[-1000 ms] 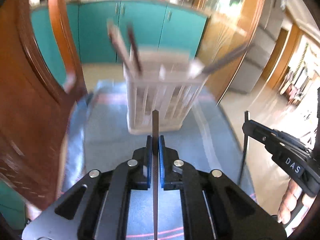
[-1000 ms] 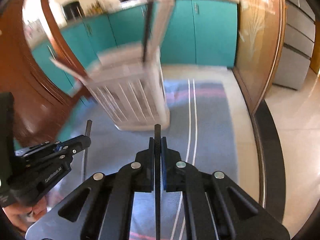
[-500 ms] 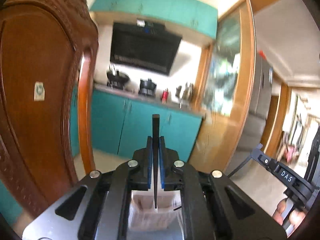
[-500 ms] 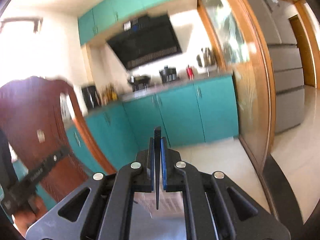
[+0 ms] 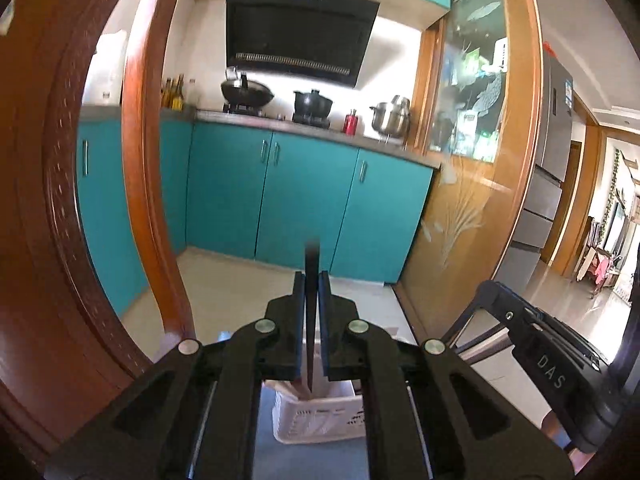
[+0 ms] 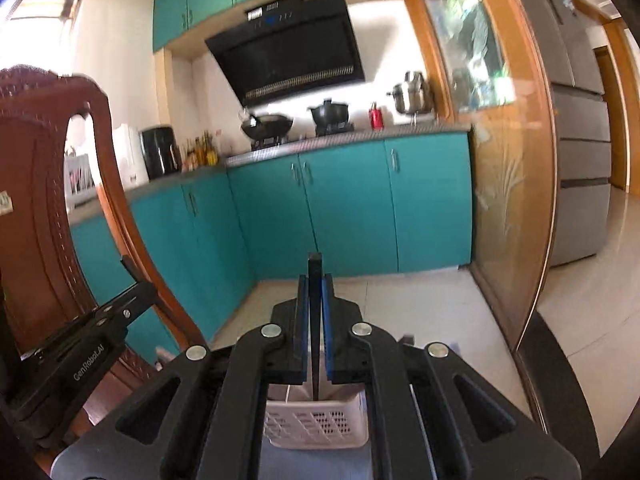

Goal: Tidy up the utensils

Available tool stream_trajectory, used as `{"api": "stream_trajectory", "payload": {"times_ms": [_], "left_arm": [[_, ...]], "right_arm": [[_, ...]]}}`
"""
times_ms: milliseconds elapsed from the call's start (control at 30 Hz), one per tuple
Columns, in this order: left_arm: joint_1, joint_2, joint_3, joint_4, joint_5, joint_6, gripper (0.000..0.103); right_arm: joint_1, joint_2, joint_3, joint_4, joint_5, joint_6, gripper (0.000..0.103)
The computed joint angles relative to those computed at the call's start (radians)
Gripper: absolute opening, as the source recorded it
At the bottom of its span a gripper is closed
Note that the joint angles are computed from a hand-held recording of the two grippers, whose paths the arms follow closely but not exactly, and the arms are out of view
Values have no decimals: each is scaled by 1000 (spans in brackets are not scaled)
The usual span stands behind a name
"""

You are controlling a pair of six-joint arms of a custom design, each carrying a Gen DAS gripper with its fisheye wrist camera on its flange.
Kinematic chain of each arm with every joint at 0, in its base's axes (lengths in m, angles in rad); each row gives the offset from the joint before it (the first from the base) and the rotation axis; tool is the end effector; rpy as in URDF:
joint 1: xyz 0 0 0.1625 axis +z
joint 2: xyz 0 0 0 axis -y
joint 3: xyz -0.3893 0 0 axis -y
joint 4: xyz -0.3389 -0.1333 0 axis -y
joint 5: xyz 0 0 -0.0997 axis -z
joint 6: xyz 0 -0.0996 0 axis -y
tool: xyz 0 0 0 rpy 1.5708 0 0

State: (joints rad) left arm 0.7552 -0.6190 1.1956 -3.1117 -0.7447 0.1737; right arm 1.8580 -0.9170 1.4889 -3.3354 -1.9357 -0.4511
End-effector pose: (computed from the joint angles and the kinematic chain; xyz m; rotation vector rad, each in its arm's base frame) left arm -0.3779 -0.6394 0.2471 0.6178 2.2393 -1.4375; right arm 0.2765 -0.5909 0.3464 0.5566 -2.2302 1.5086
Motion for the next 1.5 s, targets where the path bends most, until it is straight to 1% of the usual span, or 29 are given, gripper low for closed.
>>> {"api": "stream_trajectory", "payload": {"times_ms": [33,67,100,133,200,233,267,300,367,433,467,500,533,567,600,633,667,733,767,800,833,867,933,1067,1167,1367,1500], "left_arm": [[2,-1,3,2,-2,-12,16],[6,4,-4,1,-9,-14,26],[6,6,-4,-7,-12,-14,30],[2,2,11,-20,-9,-14,36],[-6,-10,31,-40,-9,2,44],[-14,-19,51,-62,-6,17,55],[-25,-28,75,-100,2,42,66],[-34,-34,96,-138,9,68,70],[-57,-46,146,-218,35,132,77],[-75,-48,183,-297,71,173,78],[-86,-47,213,-362,95,202,83],[-91,-48,236,-395,105,220,85],[-97,-56,274,-416,117,232,87],[-101,-64,309,-425,130,236,87],[-106,-75,349,-437,143,235,88],[-110,-88,388,-443,156,228,93],[-116,-102,441,-449,181,214,95],[-124,-138,527,-412,205,143,95],[-128,-171,579,-353,205,70,95],[-133,-195,615,-319,203,22,95],[-143,-214,648,-306,204,-7,96],[-150,-221,663,-310,207,-10,98],[-170,-227,697,-366,218,22,99],[-210,-231,755,-476,234,101,99],[-224,-237,775,-507,224,128,99],[-245,-247,810,-589,223,192,99],[-246,-257,826,-601,219,202,99]], "right_arm": [[-4,0,4,-4,-3,1,13],[-6,-1,5,-10,-6,0,28],[-7,-6,13,-18,2,3,44],[-9,-21,31,-36,21,9,49],[-7,-52,67,-71,46,15,59],[-4,-71,90,-97,60,9,62],[0,-86,109,-122,69,1,69],[3,-106,142,-174,82,-14,77],[6,-135,194,-244,92,-42,86],[4,-156,254,-311,88,-85,92],[-3,-163,292,-357,83,-112,96],[-10,-169,322,-382,83,-128,99],[-26,-179,367,-405,87,-146,99],[-37,-185,402,-407,63,-155,99],[-41,-194,421,-376,27,-152,99],[-43,-207,435,-331,-2,-143,99],[-44,-216,445,-306,-13,-138,99],[-46,-238,499,-322,-26,-150,99],[-44,-247,525,-339,-35,-164,99],[-43,-253,545,-349,-41,-173,99],[-40,-258,572,-368,-59,-185,99],[-35,-262,591,-383,-74,-191,99],[-27,-266,637,-440,-106,-209,99],[-15,-289,697,-502,-114,-203,100],[-7,-297,719,-529,-115,-200,100],[12,-280,743,-595,-137,-237,100],[22,-273,755,-637,-130,-252,100]]}}
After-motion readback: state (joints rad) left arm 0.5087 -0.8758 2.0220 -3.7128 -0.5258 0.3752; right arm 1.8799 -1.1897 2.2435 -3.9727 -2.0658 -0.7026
